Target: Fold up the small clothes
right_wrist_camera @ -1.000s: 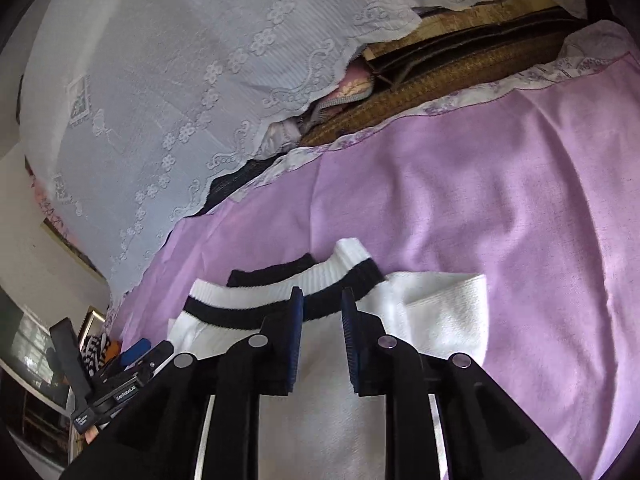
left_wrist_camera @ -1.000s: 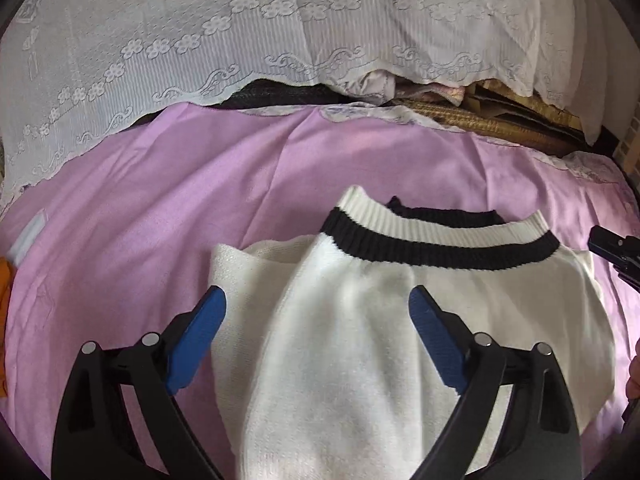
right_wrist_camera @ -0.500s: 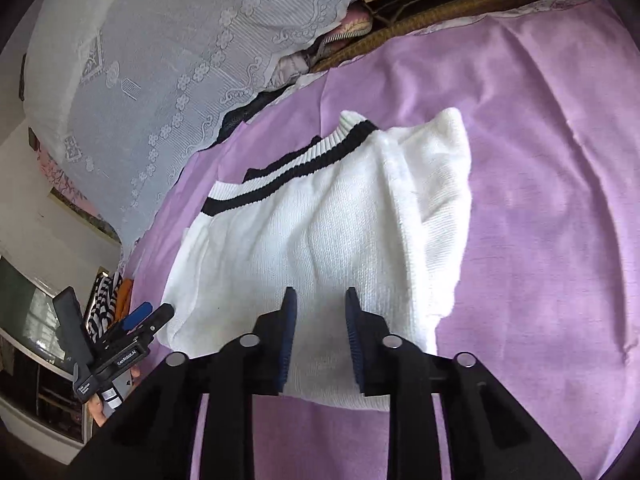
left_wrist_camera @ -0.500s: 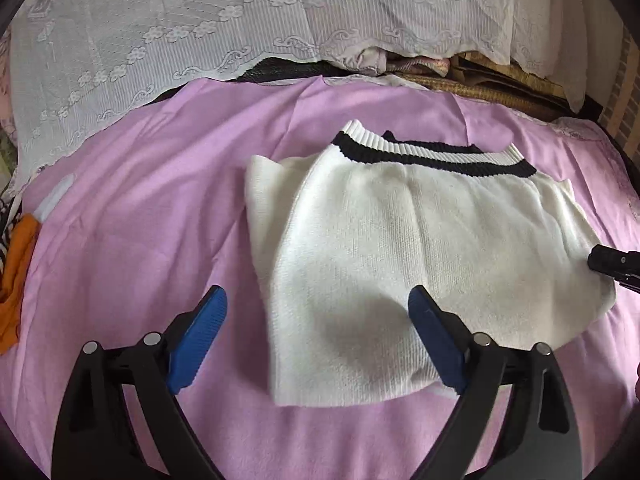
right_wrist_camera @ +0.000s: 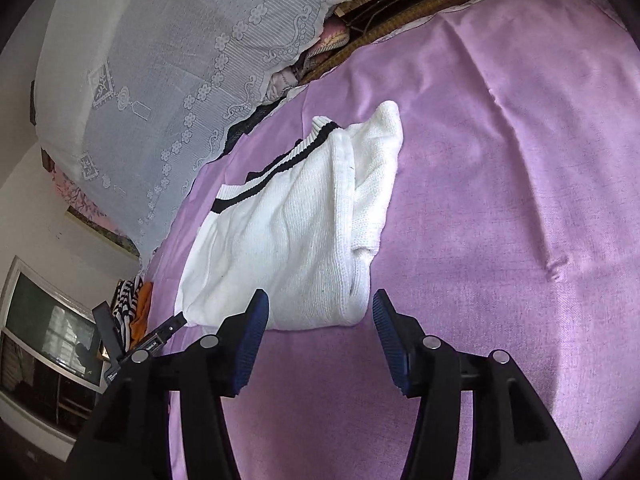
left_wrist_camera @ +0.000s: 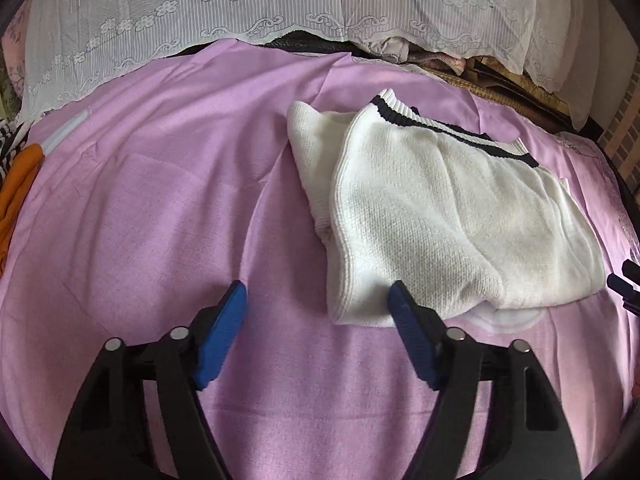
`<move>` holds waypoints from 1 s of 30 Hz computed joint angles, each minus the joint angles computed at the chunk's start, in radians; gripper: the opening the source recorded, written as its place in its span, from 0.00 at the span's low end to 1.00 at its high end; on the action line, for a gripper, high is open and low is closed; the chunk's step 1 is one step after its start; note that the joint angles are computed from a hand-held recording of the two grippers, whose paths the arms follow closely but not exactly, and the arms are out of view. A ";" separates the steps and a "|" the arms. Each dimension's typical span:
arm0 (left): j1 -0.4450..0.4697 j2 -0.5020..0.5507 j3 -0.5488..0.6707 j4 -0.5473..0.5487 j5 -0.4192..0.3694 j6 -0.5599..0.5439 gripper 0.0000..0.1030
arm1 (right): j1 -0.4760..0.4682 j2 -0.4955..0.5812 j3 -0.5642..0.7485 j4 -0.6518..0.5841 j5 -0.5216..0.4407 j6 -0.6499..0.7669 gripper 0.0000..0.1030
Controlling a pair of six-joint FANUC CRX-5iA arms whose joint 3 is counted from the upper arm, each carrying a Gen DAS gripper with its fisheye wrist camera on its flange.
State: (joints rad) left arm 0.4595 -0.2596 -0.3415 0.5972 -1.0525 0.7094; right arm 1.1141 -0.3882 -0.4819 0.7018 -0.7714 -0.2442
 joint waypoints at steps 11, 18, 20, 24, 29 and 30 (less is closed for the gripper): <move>0.016 -0.027 -0.033 0.086 0.010 -0.085 0.10 | 0.034 0.023 0.028 0.076 -0.110 0.009 0.06; -0.002 -0.008 0.008 -0.037 -0.017 -0.041 0.14 | -0.014 0.027 0.037 -0.097 -0.167 0.074 0.00; 0.022 -0.019 0.003 -0.003 -0.042 -0.065 0.16 | 0.016 0.027 0.039 -0.023 -0.226 0.029 0.00; 0.029 -0.068 -0.009 0.078 -0.031 -0.115 0.34 | 0.029 0.038 0.048 0.095 -0.116 0.027 0.02; -0.127 -0.040 0.045 0.060 -0.024 -0.095 0.47 | -0.056 0.214 0.239 -0.205 0.154 0.345 0.03; -0.163 -0.031 0.048 0.043 -0.002 -0.079 0.47 | -0.069 0.252 0.278 -0.284 0.174 0.405 0.03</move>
State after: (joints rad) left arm 0.2963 -0.2905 -0.2931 0.6405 -1.0543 0.6308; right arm 1.0455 -0.1357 -0.2037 0.4173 -0.5972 0.1604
